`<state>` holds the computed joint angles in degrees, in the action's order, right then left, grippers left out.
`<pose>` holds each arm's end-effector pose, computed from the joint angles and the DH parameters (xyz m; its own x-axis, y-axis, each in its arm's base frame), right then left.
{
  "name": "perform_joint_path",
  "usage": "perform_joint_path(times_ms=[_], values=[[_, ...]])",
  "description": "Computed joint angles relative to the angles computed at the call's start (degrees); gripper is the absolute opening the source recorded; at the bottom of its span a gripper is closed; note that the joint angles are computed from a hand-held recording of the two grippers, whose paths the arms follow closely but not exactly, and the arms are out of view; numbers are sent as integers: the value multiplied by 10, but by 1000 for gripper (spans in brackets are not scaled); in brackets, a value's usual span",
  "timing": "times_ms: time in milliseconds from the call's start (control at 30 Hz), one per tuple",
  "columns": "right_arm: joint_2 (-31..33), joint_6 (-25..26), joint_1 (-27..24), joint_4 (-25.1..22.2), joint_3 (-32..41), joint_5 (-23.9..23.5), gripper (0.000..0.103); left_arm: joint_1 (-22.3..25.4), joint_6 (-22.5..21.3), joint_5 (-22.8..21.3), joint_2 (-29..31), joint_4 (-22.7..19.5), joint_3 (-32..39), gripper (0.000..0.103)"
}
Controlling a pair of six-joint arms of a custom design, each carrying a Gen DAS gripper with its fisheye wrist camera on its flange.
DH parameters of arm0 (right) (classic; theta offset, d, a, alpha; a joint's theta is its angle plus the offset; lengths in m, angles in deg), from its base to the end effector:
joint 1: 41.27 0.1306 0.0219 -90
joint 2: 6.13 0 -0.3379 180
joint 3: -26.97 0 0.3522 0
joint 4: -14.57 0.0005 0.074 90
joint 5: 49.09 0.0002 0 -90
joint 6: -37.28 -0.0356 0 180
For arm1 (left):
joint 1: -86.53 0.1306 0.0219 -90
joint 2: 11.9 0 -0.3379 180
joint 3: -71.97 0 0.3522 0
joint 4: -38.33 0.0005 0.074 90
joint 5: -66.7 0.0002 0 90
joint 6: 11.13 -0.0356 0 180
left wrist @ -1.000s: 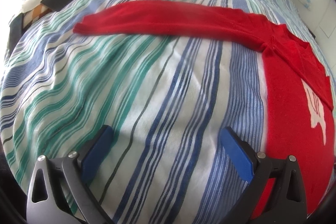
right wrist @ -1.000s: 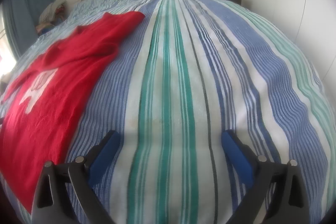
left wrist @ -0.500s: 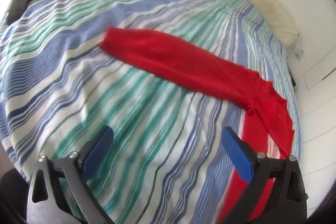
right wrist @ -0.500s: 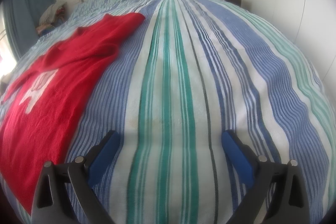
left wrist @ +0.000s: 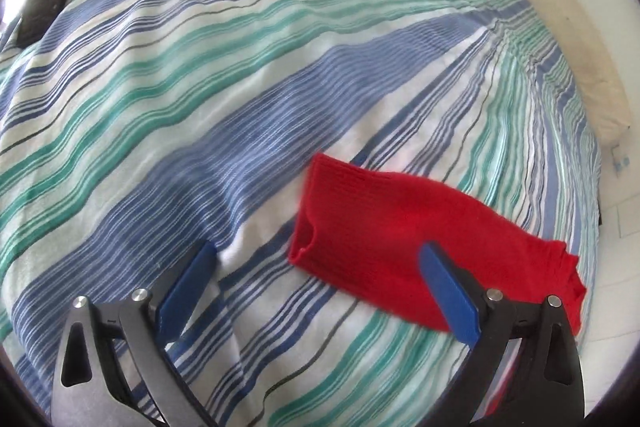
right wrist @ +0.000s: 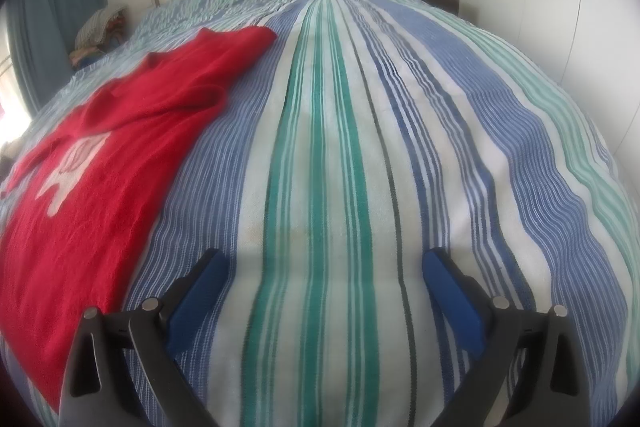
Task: Fold small clothes
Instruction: 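Grasp the other sleeve cuff with the left tool and fold it across the body, then lay the sleeve on the body and open the left tool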
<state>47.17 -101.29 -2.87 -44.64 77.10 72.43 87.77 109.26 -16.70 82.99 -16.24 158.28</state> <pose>0.1841 0.1216 0.2895 -0.7141 0.2496 -0.6541 0.2959 0.9543 0.0411 0.4482 0.0051 0.3171 -0.7848 -0.5196 -0.3377 -0.4250 0.8479 -0.3169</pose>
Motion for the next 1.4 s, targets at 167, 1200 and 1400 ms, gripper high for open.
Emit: perform_joint_path(times_ms=[167, 1200, 1400], values=[[5, 1, 0, -4, 3, 1, 98, -39, -54, -55, 26, -44, 50, 3], [-18, 12, -6, 19, -14, -4, 100, -343, -190, 25, 156, -104, 375, 85], [-16, 8, -2, 16, -13, -1, 100, -263, -161, -40, 25, -39, 94, 85]])
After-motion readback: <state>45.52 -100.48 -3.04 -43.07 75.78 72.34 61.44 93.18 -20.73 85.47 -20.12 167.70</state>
